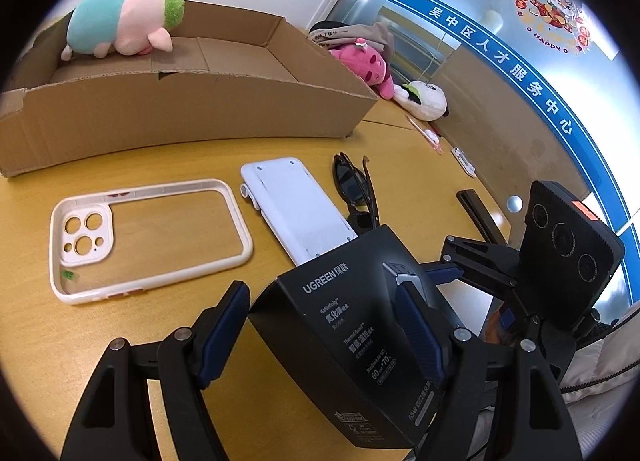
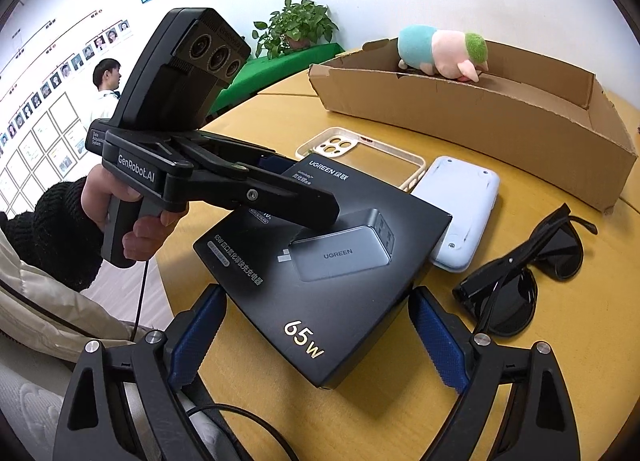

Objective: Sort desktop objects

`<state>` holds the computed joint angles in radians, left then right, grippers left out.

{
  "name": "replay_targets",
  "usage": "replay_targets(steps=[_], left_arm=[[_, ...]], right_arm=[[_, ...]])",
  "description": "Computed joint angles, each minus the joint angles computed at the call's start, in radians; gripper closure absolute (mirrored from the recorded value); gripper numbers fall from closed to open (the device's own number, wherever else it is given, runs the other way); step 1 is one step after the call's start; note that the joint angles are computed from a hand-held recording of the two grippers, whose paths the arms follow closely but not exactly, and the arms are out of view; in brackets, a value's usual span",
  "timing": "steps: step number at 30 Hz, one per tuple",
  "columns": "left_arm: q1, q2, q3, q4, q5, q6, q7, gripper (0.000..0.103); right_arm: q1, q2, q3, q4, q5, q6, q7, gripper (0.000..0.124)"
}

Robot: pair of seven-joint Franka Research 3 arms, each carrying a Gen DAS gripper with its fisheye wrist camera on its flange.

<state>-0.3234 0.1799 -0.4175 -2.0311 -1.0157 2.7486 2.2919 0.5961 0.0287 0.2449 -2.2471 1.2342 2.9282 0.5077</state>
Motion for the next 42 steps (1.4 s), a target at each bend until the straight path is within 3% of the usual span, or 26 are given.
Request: replay_targets(steps=[13,27,42], left_arm=[[0.012,-0.01,0.011,0.013,-0.006,0.008,0.01,0.028],[0.029,0.013,0.009,0.064,0.0,0.022,0.032,0.028],[0.057,0.099,-0.011,0.201,0.224,0.035,-0.077,0.028]], right_arm=[[-0.015,0.024,-0.001,0.051,0.009,-0.021,-0.045,0.028],[-0.035,0.046,-0.001,0.104,-0.066,-0.024,-0.01,0.028],[-0.072,0.087,-0.002,0.181,-0.165,-0.028,0.075,0.028]])
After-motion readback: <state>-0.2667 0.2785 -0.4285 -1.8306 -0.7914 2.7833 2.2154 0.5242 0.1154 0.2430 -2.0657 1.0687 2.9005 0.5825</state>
